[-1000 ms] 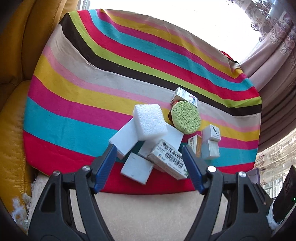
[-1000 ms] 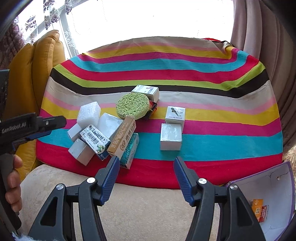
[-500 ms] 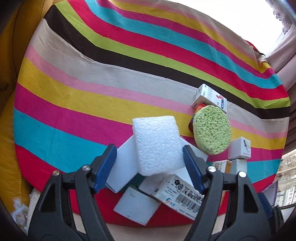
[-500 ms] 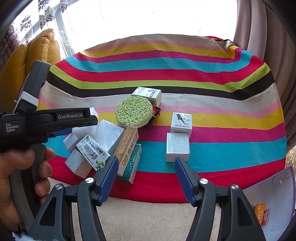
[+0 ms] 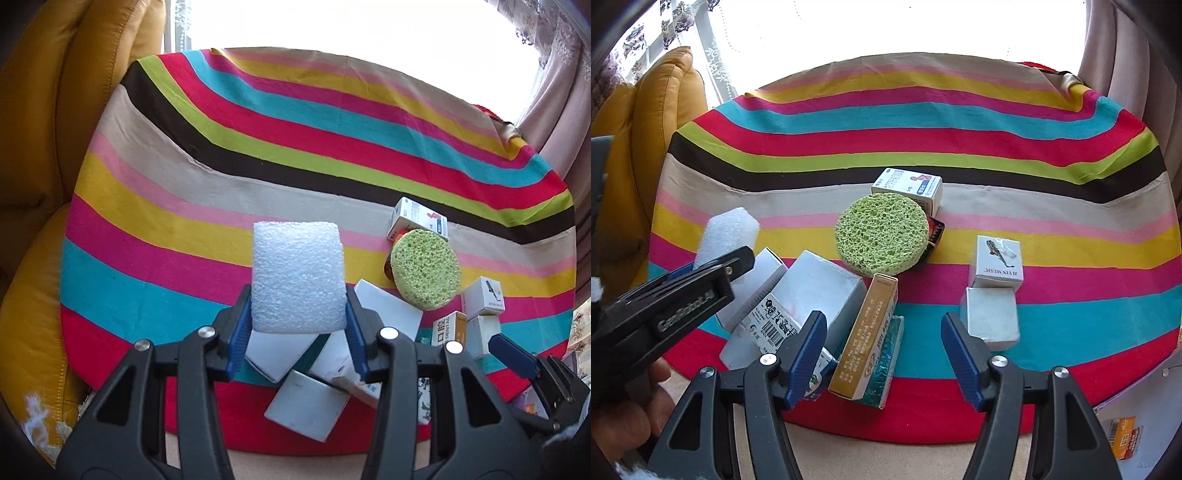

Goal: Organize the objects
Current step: 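Grasp the white foam block with the left gripper while the right grasps the slim gold box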

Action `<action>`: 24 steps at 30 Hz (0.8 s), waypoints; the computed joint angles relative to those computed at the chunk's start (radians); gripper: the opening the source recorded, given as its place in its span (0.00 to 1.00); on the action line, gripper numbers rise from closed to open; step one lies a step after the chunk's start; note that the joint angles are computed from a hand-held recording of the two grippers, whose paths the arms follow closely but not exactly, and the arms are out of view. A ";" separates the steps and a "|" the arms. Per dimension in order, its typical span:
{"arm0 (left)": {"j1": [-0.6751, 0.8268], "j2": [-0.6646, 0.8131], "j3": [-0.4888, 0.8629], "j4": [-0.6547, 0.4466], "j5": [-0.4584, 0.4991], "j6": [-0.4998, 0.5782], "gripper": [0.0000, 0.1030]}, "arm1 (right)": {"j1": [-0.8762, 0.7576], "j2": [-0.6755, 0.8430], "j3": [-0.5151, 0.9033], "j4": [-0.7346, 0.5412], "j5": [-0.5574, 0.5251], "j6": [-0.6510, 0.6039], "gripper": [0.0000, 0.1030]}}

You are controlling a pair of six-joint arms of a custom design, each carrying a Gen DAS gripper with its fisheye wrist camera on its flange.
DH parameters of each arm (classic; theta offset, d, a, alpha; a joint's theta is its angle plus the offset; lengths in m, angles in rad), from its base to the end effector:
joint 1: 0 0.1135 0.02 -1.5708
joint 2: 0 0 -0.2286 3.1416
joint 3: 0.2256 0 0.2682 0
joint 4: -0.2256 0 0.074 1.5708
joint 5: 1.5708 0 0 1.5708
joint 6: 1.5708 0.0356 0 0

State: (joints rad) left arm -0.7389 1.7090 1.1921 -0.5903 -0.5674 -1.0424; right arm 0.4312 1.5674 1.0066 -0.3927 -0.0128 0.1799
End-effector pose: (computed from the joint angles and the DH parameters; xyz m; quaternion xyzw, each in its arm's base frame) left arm 0.2752 -0.2249 0.1699 -0.2048 0.9139 -0.0001 0.3505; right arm 0.3050 0.1408 0.1645 -0.1213 0.9450 0.0972 0.2879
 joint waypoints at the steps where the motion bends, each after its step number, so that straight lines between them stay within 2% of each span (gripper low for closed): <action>1: -0.016 -0.027 -0.032 0.012 -0.024 -0.021 0.48 | 0.003 0.010 0.007 0.002 0.006 0.003 0.63; 5: -0.086 -0.094 -0.106 -0.001 -0.132 -0.121 0.48 | -0.001 0.053 0.032 0.012 0.011 0.010 0.59; 8: -0.129 -0.120 -0.124 -0.017 -0.209 -0.155 0.48 | -0.009 0.078 0.043 0.012 0.003 0.013 0.54; 11: -0.148 -0.121 -0.125 -0.017 -0.241 -0.156 0.48 | -0.010 0.093 0.053 0.004 -0.006 0.010 0.43; 13: -0.150 -0.119 -0.130 -0.010 -0.241 -0.151 0.48 | -0.006 0.099 0.055 0.001 0.000 0.000 0.26; 15: -0.149 -0.118 -0.136 -0.001 -0.236 -0.150 0.48 | -0.002 0.096 0.049 0.005 0.000 -0.008 0.17; 19: -0.159 -0.116 -0.141 0.006 -0.244 -0.157 0.48 | -0.002 0.041 -0.001 0.042 0.010 -0.011 0.16; 24: -0.198 -0.135 -0.154 -0.001 -0.277 -0.176 0.48 | -0.009 -0.096 -0.112 0.109 0.026 -0.020 0.16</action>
State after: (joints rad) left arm -0.9372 1.5737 1.0385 -0.5916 -0.8440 -1.2186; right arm 0.4227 1.4710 0.8941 -0.2836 0.0134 0.1596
